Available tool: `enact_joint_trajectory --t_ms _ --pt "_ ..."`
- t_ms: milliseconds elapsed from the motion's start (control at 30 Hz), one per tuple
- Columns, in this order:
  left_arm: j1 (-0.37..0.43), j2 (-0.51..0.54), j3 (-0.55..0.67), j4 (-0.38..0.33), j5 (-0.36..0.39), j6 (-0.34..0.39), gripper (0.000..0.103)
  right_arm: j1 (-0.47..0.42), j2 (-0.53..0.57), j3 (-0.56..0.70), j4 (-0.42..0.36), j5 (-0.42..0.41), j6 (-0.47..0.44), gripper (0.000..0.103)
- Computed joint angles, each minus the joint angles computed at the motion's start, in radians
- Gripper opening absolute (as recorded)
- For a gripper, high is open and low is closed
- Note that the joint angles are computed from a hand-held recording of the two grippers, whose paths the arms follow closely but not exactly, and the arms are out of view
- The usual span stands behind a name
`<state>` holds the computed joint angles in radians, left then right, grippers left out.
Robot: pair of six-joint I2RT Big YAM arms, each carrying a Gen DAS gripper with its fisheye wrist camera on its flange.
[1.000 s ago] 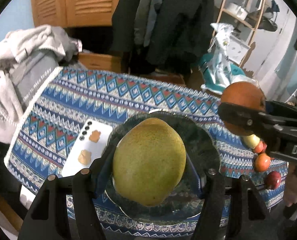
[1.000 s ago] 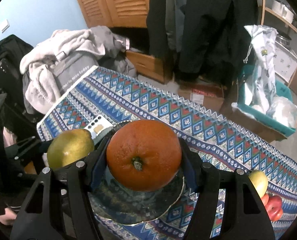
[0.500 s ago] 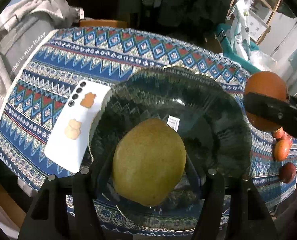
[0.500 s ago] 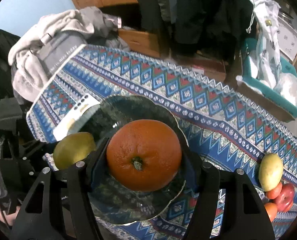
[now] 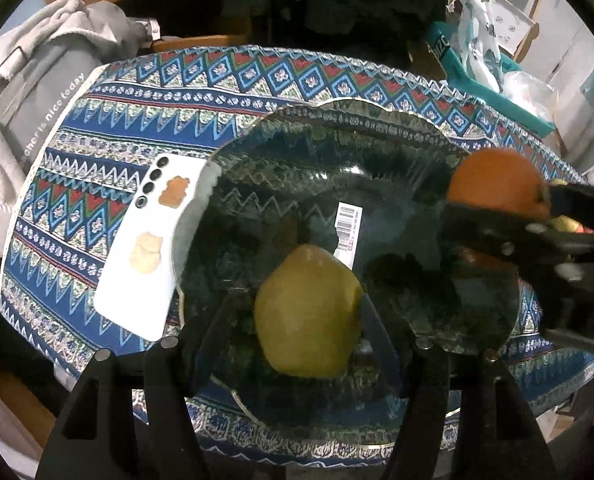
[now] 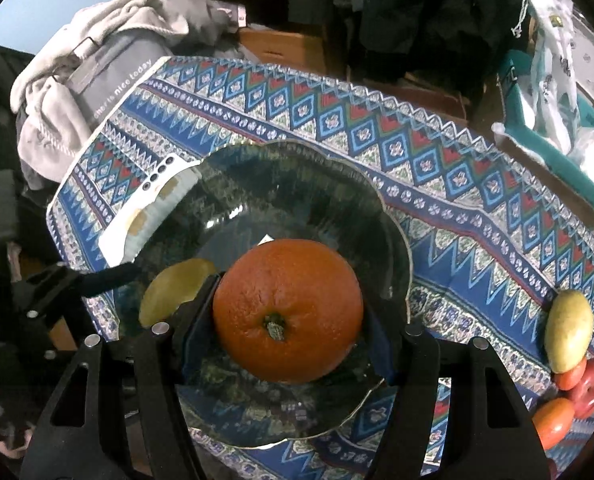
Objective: Organize fruits
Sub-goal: 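Lower the pear into the glass bowl and open the left tool while the right tool releases the orange there, then raise both open tools away from the glass bowl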
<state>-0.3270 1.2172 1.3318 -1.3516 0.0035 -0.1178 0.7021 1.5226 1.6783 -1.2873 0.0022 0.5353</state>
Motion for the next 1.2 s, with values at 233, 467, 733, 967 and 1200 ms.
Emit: enact_joint_trajectory --t_ms 233,467,733,967,1200 --pt "0.034 -0.015 0.009 -0.011 0.014 -0.012 0.068 -0.002 0.014 -0.017 -0.004 -0.045 0.014 0.067" --pt "0.026 -0.025 0.016 -0.013 0.008 -0.012 0.068 -0.007 -0.003 -0.023 0.014 -0.04 0.032 0.067" --pt "0.001 -0.056 0.055 -0.011 0.037 -0.024 0.068 -0.003 -0.054 -0.001 0.011 0.025 0.064 0.067" --pt "-0.023 -0.07 0.104 -0.003 0.044 -0.035 0.072 0.01 -0.104 0.043 -0.031 0.149 0.069 0.072" --pt "-0.065 -0.085 0.154 0.007 0.011 -0.033 0.079 0.023 -0.152 0.067 -0.06 0.23 0.061 0.076"
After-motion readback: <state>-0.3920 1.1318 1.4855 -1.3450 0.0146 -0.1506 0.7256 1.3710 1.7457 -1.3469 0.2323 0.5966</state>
